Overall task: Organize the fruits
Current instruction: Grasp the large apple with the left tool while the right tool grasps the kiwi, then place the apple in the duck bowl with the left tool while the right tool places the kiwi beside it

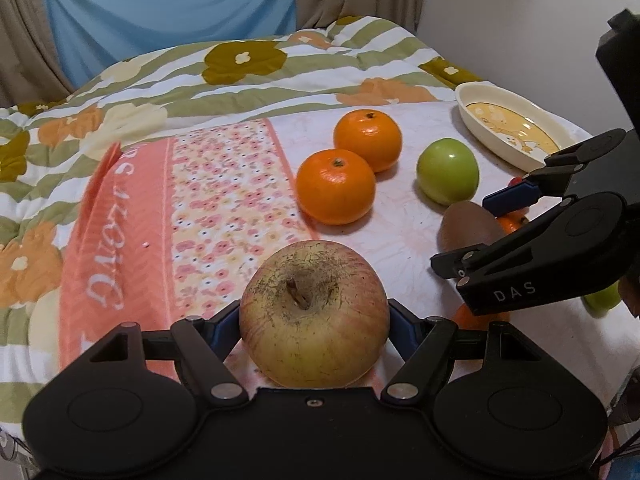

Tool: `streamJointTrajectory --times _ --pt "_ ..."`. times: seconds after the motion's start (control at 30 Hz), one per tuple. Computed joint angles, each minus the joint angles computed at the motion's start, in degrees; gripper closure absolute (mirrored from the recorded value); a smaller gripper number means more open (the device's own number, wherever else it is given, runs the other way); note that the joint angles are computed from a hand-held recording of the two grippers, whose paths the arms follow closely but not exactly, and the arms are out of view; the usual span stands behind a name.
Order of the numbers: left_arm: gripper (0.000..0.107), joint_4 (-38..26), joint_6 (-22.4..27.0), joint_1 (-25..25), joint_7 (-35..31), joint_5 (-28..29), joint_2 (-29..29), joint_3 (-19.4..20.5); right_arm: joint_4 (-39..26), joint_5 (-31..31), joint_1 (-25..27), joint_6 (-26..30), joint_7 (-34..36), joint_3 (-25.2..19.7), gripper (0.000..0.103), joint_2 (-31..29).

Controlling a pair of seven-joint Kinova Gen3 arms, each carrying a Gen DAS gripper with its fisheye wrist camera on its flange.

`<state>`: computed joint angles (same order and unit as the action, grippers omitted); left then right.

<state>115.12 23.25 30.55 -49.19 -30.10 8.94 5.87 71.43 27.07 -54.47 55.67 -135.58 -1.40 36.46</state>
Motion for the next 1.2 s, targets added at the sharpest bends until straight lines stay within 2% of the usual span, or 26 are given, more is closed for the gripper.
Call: streamJointTrajectory --times 0.17,0.4,0.67,0.77,0.9,1.2 --pt "0.03 0.54 1.17 0.16 1.97 -1.08 -0.87 0.04 -2.77 0.64 -0.68 3.29 2.92 -0.1 0.021 1.68" --pt "0.03 1.51 1.51 0.08 5.18 -3.73 -2.51 0.92 -2.63 -1.43 0.75 2.2 5.89 -0.88 0.031 1.25" --pt "0.03 0.03 5.95 2.2 14.9 -10.43 -2.75 2.51 3.14 -1.91 1.75 -4.24 3.92 -0.78 0.034 -2.1" --pt "0.03 -1.15 9.2 3.9 20.07 -13.68 -2.49 3.47 6.52 -1.23 2.17 -7.83 3.52 -0.92 0.034 -4.37" --pt "0.03 -4.21 15.87 6.63 25.5 -16.06 -1.73 5.28 10.07 -1.09 3.62 -11.5 4.95 -1.87 0.035 -7.87" --pt "0.03 -14.66 27.37 13.1 30.98 -20.21 2.06 7.09 16.99 0.33 8.43 -16.26 7.97 -2.95 0.035 -17.91"
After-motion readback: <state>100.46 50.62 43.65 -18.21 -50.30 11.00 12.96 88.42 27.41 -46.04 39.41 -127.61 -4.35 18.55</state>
